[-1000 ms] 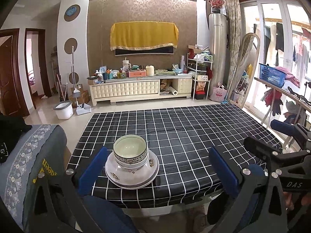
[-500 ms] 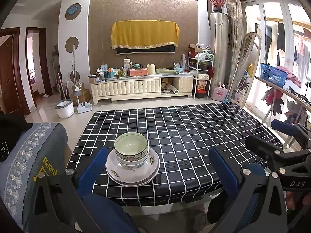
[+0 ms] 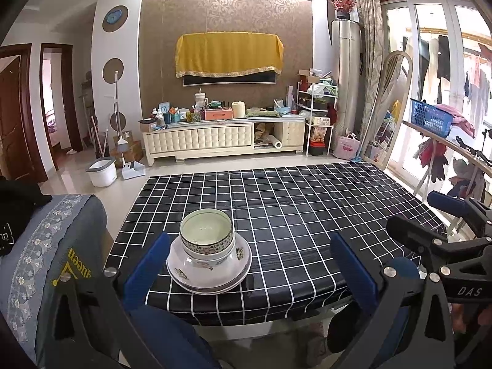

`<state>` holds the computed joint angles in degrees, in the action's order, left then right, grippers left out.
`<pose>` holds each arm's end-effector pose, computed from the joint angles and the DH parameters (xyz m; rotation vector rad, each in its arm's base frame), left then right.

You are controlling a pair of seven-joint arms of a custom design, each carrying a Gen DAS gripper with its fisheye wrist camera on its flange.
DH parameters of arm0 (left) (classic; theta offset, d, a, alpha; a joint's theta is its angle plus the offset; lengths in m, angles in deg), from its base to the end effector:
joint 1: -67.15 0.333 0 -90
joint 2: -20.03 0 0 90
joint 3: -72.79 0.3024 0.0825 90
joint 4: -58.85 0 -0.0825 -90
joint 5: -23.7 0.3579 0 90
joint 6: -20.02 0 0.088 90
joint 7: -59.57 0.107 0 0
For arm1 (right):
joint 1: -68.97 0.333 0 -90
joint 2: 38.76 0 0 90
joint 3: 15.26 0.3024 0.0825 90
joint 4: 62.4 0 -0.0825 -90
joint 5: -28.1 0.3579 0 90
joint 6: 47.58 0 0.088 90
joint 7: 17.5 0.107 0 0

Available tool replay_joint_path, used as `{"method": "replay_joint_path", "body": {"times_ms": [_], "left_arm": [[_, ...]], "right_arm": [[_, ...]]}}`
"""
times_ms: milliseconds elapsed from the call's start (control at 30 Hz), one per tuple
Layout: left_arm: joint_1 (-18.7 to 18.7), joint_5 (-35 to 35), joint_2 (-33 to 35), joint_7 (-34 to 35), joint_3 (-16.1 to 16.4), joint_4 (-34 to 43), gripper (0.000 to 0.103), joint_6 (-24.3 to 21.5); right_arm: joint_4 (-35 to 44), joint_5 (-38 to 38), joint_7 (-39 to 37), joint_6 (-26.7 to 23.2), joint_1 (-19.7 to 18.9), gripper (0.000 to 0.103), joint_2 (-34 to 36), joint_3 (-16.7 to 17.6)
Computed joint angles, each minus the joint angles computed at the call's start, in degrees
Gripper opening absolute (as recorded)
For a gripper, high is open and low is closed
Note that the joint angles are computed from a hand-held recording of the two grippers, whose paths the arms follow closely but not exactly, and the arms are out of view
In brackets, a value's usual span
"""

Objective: Organize plates and bowls

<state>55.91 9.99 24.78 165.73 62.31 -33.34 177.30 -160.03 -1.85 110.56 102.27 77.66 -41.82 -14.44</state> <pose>0.5708 -0.2110 0.6892 -1.2049 1.9954 -1.1858 0.5577 0.1050 0.7015 -1.4475 1.7325 -0.9540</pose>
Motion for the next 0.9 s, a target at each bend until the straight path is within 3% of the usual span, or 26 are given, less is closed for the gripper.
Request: {"method": "replay_joint_path", "body": {"times_ms": [467, 900], "left_arm": [[0.4, -2.9, 0.0, 2.3, -0.3, 0.6, 0.103, -1.2], [0.3, -1.6, -0.2, 1.1, -0.1, 0.4, 0.103, -1.6]], "right_arm": [[-0.6, 0.8, -0.1, 0.0, 0.0, 0.102, -0.4, -0.1], [-0.8, 1.8, -0.8, 0.0, 0.0, 0.102, -0.5, -0.1]]}}
